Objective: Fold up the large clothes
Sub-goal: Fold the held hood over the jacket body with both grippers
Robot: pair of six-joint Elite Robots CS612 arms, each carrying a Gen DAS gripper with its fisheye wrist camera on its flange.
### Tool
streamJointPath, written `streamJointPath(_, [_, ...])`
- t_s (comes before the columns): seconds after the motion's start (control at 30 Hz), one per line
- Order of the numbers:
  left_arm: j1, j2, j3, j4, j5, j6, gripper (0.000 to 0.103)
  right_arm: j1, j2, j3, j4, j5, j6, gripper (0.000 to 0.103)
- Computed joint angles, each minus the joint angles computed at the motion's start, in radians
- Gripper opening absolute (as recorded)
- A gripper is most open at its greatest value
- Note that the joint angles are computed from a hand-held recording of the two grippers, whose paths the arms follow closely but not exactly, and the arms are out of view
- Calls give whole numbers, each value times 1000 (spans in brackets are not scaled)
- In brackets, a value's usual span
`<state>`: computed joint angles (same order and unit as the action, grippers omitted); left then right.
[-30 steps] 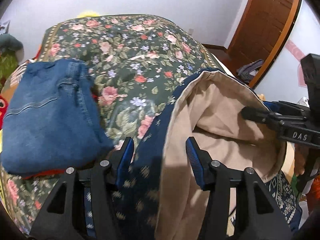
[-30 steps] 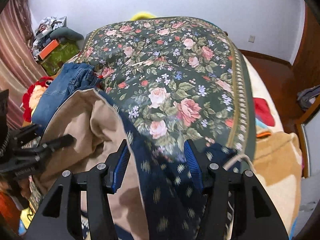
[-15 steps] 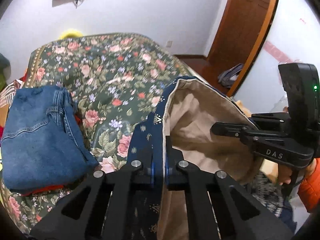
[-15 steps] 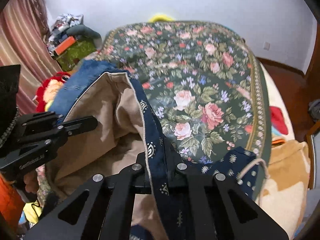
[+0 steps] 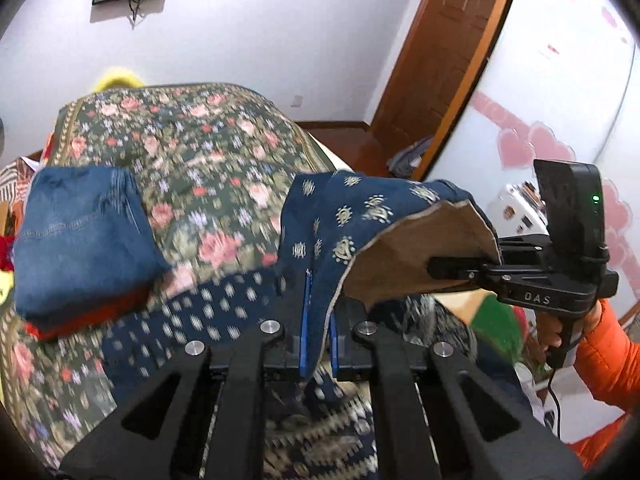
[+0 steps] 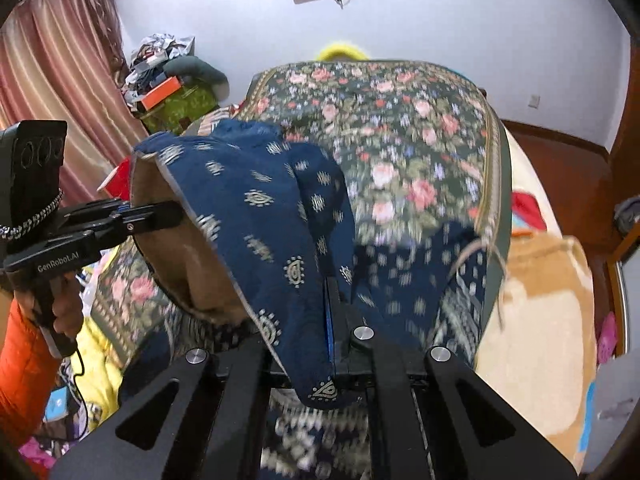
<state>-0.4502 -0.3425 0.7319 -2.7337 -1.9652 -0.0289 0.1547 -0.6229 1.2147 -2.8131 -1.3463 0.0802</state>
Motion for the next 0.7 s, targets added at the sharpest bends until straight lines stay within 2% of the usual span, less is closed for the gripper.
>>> streamJointPath(0.13, [-7,-50,123,-32,0,13,6,-4,-14,55,-7,4,36,5])
streamJointPath(0.33, [-18,-90,242,-38,30,-2,10,-7,-27,110,2,9,70,6])
streamJointPath(0.5, [-30,-100,295,10,105,10,25,-8,-31,134,6,20,84,9])
streamJointPath(0.6, [-32,-103,319,32,116,10,26,-8,-33,141,23,22,85,9])
streamJointPath(0.7, [-29,-114,358,-18,116,-8,32,-11,-36,142,58,33,86,9])
